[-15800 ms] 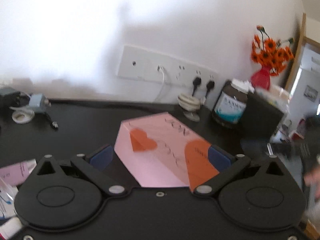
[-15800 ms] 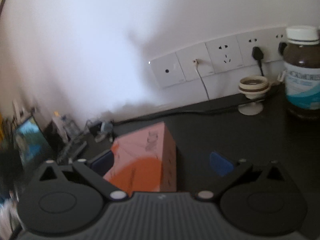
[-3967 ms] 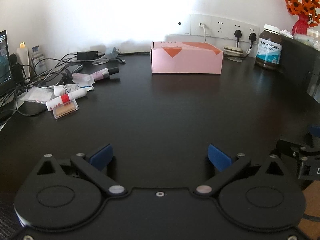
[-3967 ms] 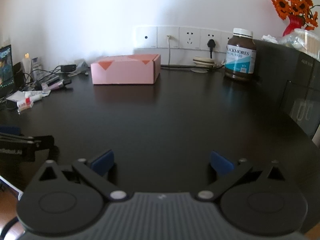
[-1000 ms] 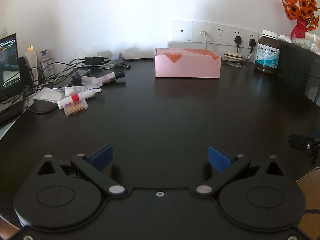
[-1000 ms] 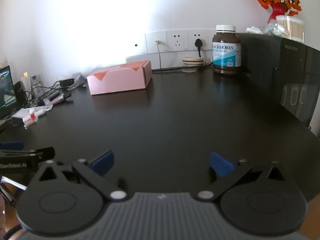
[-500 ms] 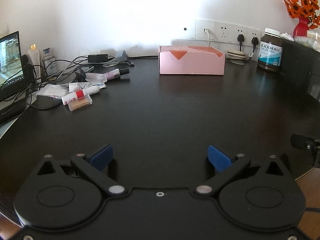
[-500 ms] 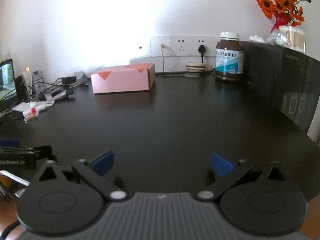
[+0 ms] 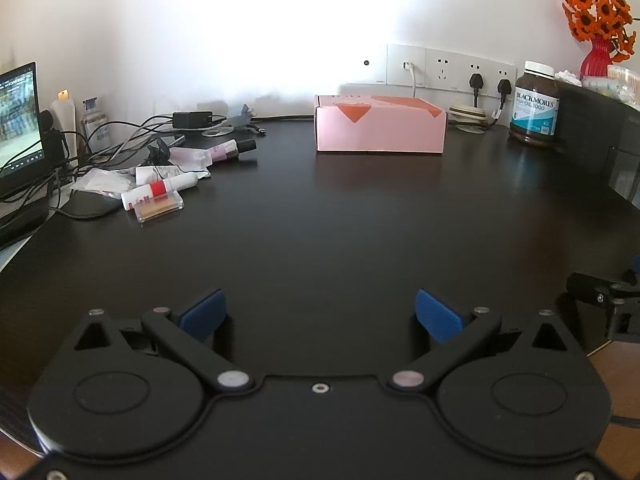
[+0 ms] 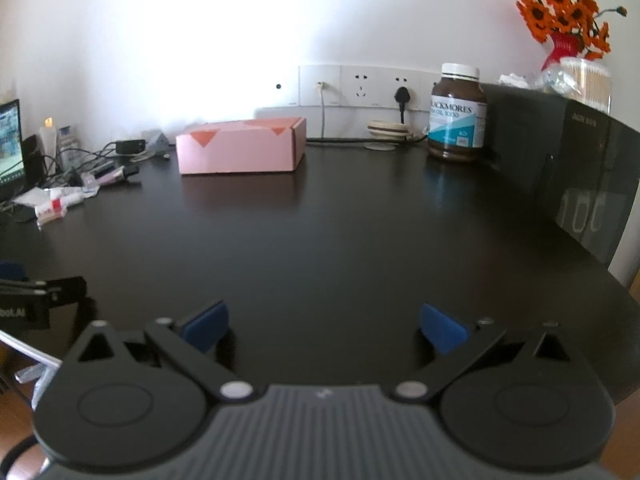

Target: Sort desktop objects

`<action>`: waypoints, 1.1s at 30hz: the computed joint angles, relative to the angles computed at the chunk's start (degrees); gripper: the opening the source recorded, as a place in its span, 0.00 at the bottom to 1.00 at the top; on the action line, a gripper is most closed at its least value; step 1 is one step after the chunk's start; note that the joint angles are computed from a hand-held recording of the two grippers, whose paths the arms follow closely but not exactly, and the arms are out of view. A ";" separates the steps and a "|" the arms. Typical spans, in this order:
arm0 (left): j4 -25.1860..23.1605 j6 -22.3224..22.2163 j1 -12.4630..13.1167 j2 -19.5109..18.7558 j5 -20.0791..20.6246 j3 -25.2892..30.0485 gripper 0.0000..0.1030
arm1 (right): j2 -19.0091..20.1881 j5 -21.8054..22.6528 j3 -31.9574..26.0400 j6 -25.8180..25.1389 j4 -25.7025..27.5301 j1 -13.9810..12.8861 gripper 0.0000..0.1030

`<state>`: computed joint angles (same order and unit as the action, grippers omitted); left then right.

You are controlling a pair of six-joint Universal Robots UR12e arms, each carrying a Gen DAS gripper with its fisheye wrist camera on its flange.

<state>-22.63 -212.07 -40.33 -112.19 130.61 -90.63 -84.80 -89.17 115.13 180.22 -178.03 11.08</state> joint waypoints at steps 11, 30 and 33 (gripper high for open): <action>0.62 -0.14 -0.06 -0.03 0.54 -0.23 1.00 | 0.32 -0.93 -0.66 0.46 0.71 0.57 0.99; 0.48 0.46 0.32 0.28 -0.70 -0.44 1.00 | 0.27 -1.39 -0.50 0.78 0.60 0.91 0.99; 0.22 0.44 0.34 0.33 -0.85 -0.39 1.00 | 0.24 -1.33 -0.57 0.74 0.88 0.84 0.99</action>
<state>-22.41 -211.63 -39.99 -111.86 129.75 -91.02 -84.56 -90.50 114.56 180.95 -177.15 11.92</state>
